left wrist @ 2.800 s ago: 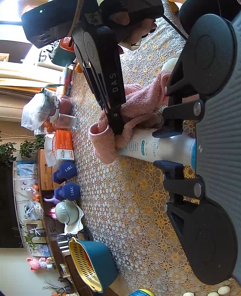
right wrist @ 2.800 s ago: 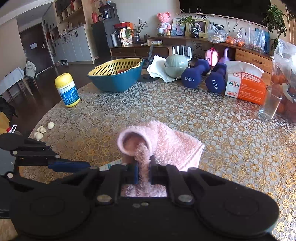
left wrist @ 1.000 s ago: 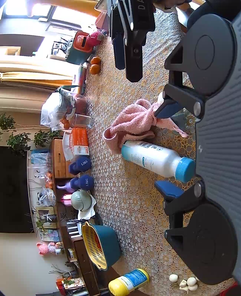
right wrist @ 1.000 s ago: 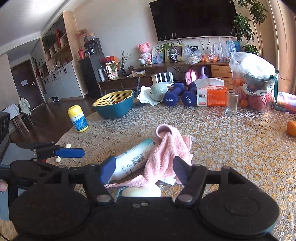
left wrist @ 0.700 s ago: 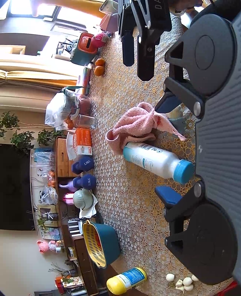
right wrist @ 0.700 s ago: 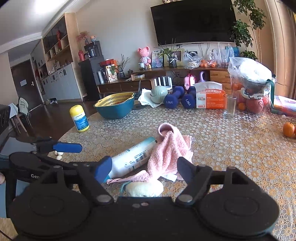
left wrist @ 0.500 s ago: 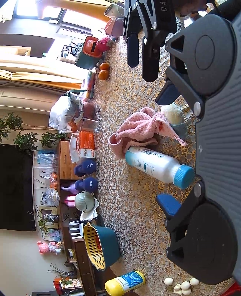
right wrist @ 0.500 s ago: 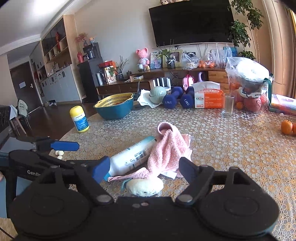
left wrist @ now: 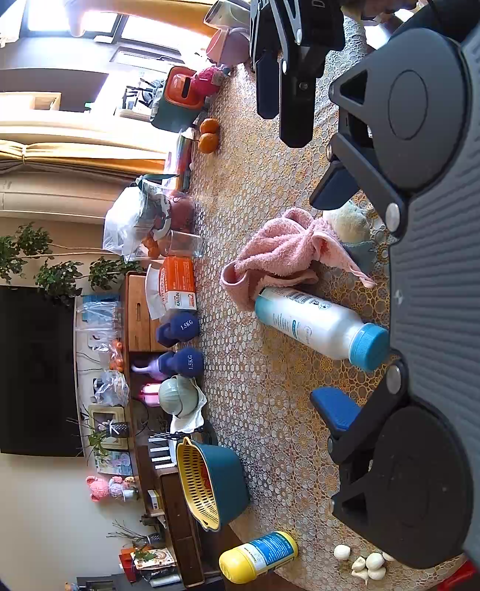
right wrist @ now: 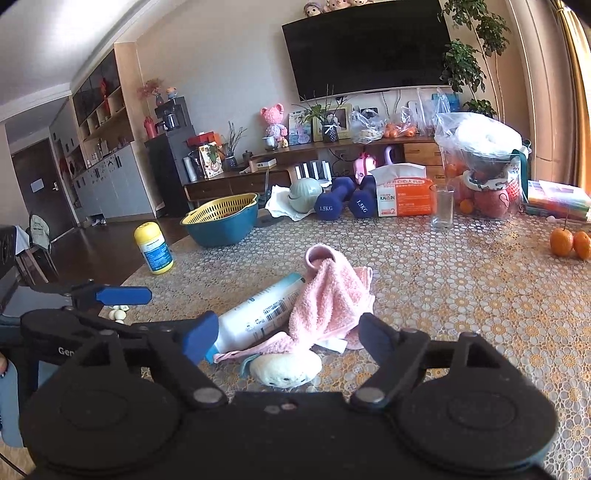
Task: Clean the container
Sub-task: 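Set the bottle on the table and open the left tool while the right tool releases the towel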
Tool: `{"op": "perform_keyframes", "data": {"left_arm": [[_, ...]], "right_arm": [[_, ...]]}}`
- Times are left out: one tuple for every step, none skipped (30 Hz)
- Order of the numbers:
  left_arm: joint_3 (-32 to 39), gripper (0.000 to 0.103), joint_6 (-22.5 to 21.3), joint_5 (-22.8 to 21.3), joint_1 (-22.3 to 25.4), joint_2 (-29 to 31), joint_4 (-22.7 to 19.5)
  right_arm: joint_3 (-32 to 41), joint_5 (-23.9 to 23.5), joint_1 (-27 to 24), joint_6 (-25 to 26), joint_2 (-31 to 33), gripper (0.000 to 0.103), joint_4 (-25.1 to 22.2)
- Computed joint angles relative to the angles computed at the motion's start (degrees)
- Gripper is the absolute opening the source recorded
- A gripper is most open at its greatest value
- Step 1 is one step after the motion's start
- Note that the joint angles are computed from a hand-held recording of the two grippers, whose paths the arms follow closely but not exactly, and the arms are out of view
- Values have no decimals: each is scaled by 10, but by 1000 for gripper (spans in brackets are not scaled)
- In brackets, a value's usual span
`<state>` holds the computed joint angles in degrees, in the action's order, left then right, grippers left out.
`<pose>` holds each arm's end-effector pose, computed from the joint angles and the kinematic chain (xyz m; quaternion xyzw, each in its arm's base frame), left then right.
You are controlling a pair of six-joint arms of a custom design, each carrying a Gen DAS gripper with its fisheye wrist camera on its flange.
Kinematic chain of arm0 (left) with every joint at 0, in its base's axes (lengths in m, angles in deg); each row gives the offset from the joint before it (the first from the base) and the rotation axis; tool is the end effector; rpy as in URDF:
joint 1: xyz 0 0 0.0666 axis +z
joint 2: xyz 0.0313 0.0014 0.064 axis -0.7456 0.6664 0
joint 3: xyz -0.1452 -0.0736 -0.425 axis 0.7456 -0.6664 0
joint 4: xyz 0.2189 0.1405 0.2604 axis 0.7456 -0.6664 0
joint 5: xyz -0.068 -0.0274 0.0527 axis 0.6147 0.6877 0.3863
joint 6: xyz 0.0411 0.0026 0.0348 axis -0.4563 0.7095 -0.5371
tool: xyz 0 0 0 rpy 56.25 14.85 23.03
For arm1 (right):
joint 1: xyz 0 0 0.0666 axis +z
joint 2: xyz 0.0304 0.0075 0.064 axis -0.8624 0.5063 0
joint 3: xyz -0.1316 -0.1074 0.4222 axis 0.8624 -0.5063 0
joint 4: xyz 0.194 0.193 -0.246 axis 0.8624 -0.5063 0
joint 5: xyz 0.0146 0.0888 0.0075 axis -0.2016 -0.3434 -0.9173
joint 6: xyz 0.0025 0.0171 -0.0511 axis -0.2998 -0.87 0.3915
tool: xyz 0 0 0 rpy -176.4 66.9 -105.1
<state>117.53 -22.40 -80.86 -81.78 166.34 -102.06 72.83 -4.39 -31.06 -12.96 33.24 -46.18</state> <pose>0.4361 -0.2707 0.4967 -0.0155 0.8811 -0.0185 0.4724 0.5007 0.2820 0.4956 -0.2246 0.8316 0.2576 0.4378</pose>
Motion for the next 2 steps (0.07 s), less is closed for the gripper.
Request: {"op": "perform_keyframes", "data": {"left_arm": [[1, 103, 1, -1, 0, 0, -1], [1, 103, 0, 0, 1, 0, -1]], "right_arm": [[0, 1, 0, -1, 0, 82, 0], [-1, 2, 0, -2, -1, 82, 0]]}}
